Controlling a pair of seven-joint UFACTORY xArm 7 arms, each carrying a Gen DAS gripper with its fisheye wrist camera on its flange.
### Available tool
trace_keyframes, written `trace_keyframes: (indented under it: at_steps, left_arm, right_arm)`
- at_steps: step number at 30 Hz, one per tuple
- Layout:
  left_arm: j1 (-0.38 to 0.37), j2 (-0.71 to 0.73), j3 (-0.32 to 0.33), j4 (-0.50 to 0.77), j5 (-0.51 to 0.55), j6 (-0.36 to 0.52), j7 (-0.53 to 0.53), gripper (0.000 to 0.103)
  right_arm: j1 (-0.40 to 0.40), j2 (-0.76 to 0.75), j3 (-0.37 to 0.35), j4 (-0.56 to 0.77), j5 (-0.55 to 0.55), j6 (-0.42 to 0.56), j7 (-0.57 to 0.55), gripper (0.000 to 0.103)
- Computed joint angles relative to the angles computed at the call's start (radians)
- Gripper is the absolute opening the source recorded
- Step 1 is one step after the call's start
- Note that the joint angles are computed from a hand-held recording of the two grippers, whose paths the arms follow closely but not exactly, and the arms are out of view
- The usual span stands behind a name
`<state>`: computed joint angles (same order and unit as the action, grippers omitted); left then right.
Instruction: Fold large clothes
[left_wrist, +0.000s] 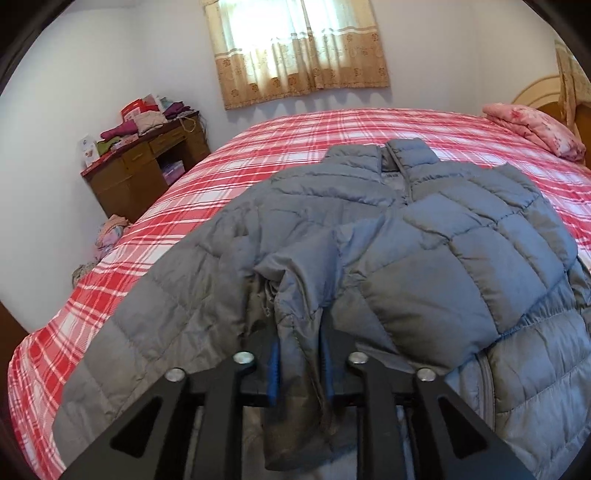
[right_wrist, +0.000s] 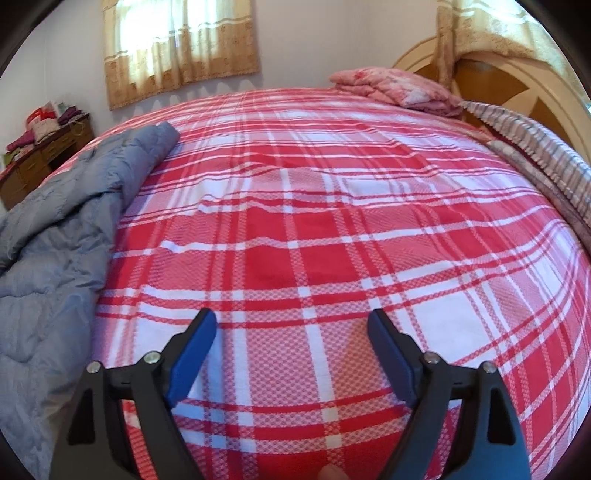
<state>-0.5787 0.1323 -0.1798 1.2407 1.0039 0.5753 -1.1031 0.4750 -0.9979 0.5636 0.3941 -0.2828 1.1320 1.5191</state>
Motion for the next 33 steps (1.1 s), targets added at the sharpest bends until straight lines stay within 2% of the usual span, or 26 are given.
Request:
trace_keyframes:
  at_steps: [2, 3, 4, 6, 9, 12, 14, 15, 17, 20, 22, 24, 27, 28, 31, 33]
  left_arm:
    - [-0.002, -0.030, 0.004, -0.008, 0.035, 0.010, -0.055, 0.048]
    - [-0.002, -0.048, 0.005, -0.010, 0.079, 0.023, -0.107, 0.070]
    - [0.001, -0.065, 0.002, -0.011, 0.127, 0.034, -0.163, 0.084]
    - [0.017, -0.097, -0.009, -0.015, 0.209, 0.038, -0.264, 0.090]
    - [0.040, -0.081, -0.031, 0.030, 0.190, 0.021, -0.245, 0.091]
    - [0.015, -0.004, -0.044, 0.119, 0.184, 0.098, -0.221, 0.092]
    - [-0.016, 0.055, -0.030, 0.175, 0.184, 0.124, -0.214, 0.092]
    - [-0.036, 0.091, -0.020, 0.208, 0.190, 0.141, -0.211, 0.092]
    - [-0.074, 0.164, 0.001, 0.275, 0.192, 0.177, -0.196, 0.092]
    - [-0.118, 0.265, 0.036, 0.367, 0.169, 0.219, -0.148, 0.092]
    - [-0.129, 0.314, 0.054, 0.407, 0.124, 0.229, -0.114, 0.092]
    - [-0.139, 0.346, 0.072, 0.430, 0.085, 0.227, -0.087, 0.092]
    - [-0.153, 0.378, 0.097, 0.446, 0.034, 0.218, -0.045, 0.092]
    - [-0.150, 0.386, 0.100, 0.450, 0.002, 0.212, -0.022, 0.092]
    - [-0.136, 0.388, 0.111, 0.443, -0.092, 0.181, 0.020, 0.096]
    - [-0.133, 0.377, 0.123, 0.423, -0.139, 0.157, 0.031, 0.097]
  right_arm:
    - [0.006, -0.007, -0.025, 0.021, -0.006, 0.017, -0.043, 0.085]
    - [-0.001, -0.004, -0.026, 0.037, -0.013, 0.030, -0.061, 0.085]
    - [-0.011, -0.009, -0.032, 0.056, -0.026, 0.037, -0.082, 0.085]
    - [-0.040, -0.015, -0.054, 0.085, -0.041, 0.025, -0.112, 0.079]
    - [-0.108, 0.015, -0.098, 0.136, -0.062, -0.035, -0.174, 0.070]
    - [-0.213, 0.120, -0.102, 0.207, -0.126, -0.147, -0.234, 0.060]
    - [-0.270, 0.192, -0.102, 0.236, -0.158, -0.244, -0.241, 0.058]
    - [-0.319, 0.259, -0.091, 0.264, -0.192, -0.314, -0.230, 0.056]
    - [-0.390, 0.371, -0.054, 0.315, -0.257, -0.385, -0.203, 0.056]
    - [-0.456, 0.525, -0.012, 0.375, -0.377, -0.488, -0.122, 0.056]
    - [-0.465, 0.629, -0.001, 0.414, -0.433, -0.514, -0.085, 0.056]
    - [-0.448, 0.702, -0.016, 0.427, -0.463, -0.549, -0.079, 0.048]
    - [-0.423, 0.775, -0.027, 0.431, -0.504, -0.536, -0.044, 0.046]
    - [-0.411, 0.777, -0.046, 0.415, -0.499, -0.555, -0.039, 0.047]
    - [-0.374, 0.750, -0.124, 0.354, -0.453, -0.641, -0.018, 0.057]
    - [-0.352, 0.746, -0.154, 0.343, -0.460, -0.663, -0.008, 0.058]
